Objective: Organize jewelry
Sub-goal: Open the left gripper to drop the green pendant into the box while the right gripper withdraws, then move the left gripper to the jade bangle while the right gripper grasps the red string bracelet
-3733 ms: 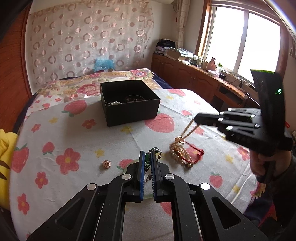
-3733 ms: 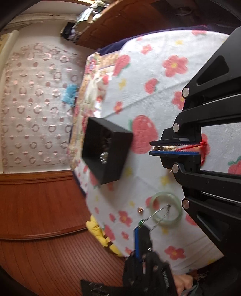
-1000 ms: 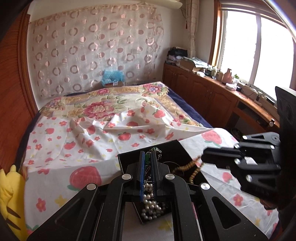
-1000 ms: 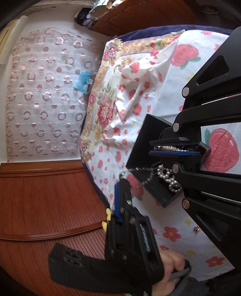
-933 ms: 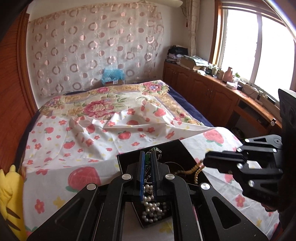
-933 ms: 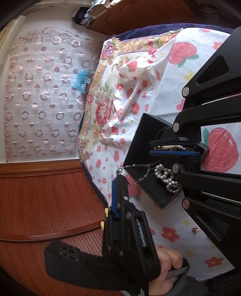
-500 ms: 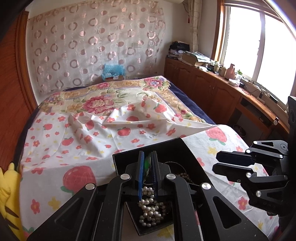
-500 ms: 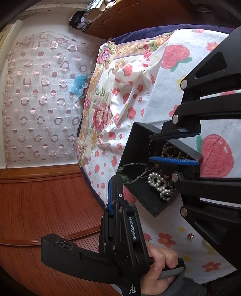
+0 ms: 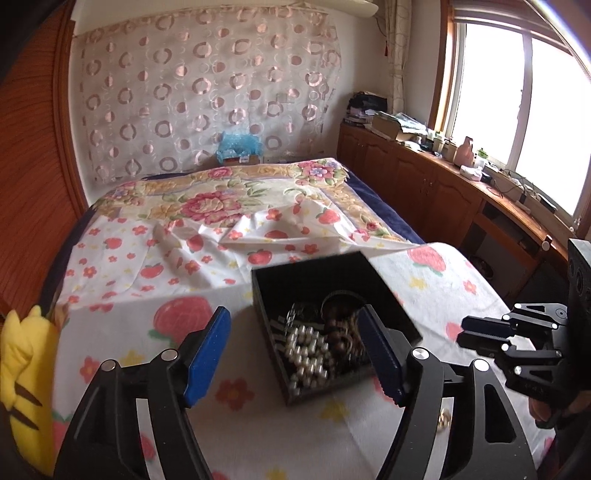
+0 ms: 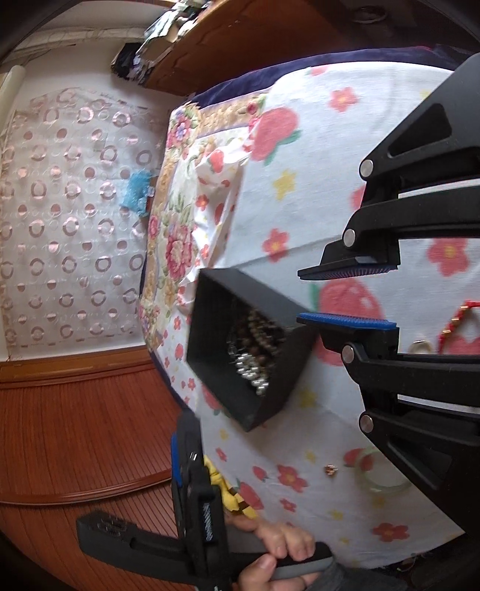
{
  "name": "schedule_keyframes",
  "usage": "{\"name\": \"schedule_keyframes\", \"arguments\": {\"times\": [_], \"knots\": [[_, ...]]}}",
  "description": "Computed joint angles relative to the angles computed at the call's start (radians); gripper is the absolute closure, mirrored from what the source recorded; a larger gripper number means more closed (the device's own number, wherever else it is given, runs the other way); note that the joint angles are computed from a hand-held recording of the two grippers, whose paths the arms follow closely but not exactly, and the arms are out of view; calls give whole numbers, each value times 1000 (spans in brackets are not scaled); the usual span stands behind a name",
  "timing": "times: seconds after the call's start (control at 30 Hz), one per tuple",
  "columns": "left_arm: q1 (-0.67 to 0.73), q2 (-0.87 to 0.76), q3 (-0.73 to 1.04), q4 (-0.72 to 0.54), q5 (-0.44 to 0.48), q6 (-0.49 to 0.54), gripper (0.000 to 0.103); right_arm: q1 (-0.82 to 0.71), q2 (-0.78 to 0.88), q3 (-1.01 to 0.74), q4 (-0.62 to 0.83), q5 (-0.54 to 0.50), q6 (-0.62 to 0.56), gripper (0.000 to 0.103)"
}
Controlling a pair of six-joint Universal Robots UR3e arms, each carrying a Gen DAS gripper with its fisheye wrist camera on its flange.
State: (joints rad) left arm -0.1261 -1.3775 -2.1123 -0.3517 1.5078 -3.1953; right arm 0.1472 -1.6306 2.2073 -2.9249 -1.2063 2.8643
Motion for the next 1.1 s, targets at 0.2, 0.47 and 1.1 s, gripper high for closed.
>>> {"name": "schedule_keyframes", "arguments": {"times": [0.2,0.47,1.1], "knots": [[7,169,-147,-39,4,-7,30,-21,-100,144,-1,-22,-32,83],[-68,321,-284,-85,38,-48,29,-70,-227,274,80,-2,-103,68],[-351,192,-329,-99,146,-166,27,-51,-257,375,23,-23,-173,68]]}}
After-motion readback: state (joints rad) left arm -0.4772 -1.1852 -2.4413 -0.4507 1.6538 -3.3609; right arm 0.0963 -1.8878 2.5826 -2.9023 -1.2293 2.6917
